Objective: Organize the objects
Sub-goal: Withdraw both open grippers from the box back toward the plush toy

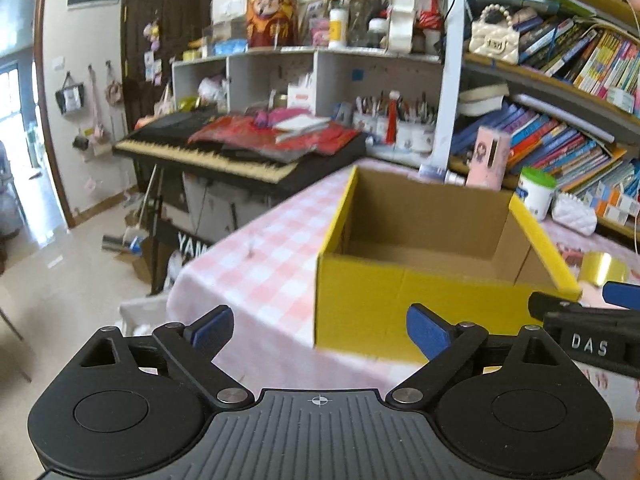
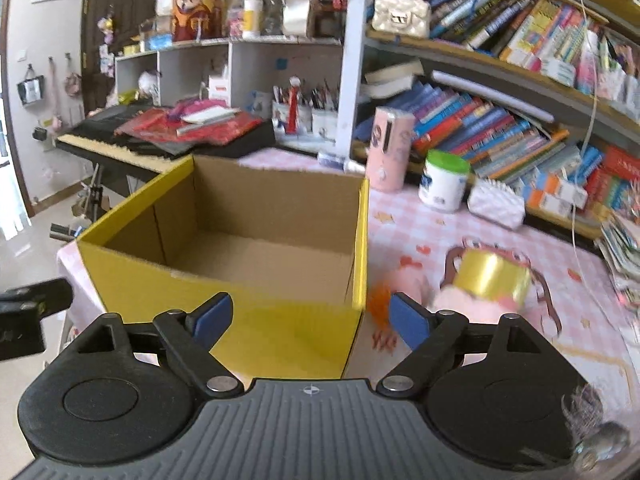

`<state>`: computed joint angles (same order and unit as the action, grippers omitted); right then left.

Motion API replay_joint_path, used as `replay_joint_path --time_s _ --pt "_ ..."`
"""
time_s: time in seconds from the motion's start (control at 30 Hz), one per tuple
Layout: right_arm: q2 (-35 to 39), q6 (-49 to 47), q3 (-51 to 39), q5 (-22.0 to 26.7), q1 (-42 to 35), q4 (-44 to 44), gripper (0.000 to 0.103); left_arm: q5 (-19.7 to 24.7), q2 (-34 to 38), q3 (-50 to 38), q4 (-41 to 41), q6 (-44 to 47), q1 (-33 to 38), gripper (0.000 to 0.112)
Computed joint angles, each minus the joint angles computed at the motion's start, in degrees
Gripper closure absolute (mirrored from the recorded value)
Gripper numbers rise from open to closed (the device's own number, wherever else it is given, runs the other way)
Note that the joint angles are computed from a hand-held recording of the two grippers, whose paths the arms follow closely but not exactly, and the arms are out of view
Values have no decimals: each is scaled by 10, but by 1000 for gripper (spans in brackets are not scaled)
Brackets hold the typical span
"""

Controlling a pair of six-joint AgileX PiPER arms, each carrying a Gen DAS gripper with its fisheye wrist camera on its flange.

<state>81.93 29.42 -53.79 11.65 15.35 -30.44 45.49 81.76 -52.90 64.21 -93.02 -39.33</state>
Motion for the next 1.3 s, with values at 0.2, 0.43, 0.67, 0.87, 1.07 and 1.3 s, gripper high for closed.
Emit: replay_joint_path --time_s 0.2,0.43,0.67,0.87,1.07,1.3 --pt "-38 169 47 54 58 -136 16 18 -52 56 -22 2 -18 17" --pt "-84 272 92 108 121 -207 16 46 -105 106 -32 -8 -52 17" --pt "-133 327 136 161 166 -223 15 61 -134 134 -53 6 -89 17" --pt "-171 370 175 204 186 -217 14 65 -142 150 -69 22 -130 17" --pt "-220 384 216 244 189 -200 12 40 -130 146 -81 38 -146 17" --pt "-271 357 239 278 144 -162 10 -5 -96 122 -69 50 -160 17"
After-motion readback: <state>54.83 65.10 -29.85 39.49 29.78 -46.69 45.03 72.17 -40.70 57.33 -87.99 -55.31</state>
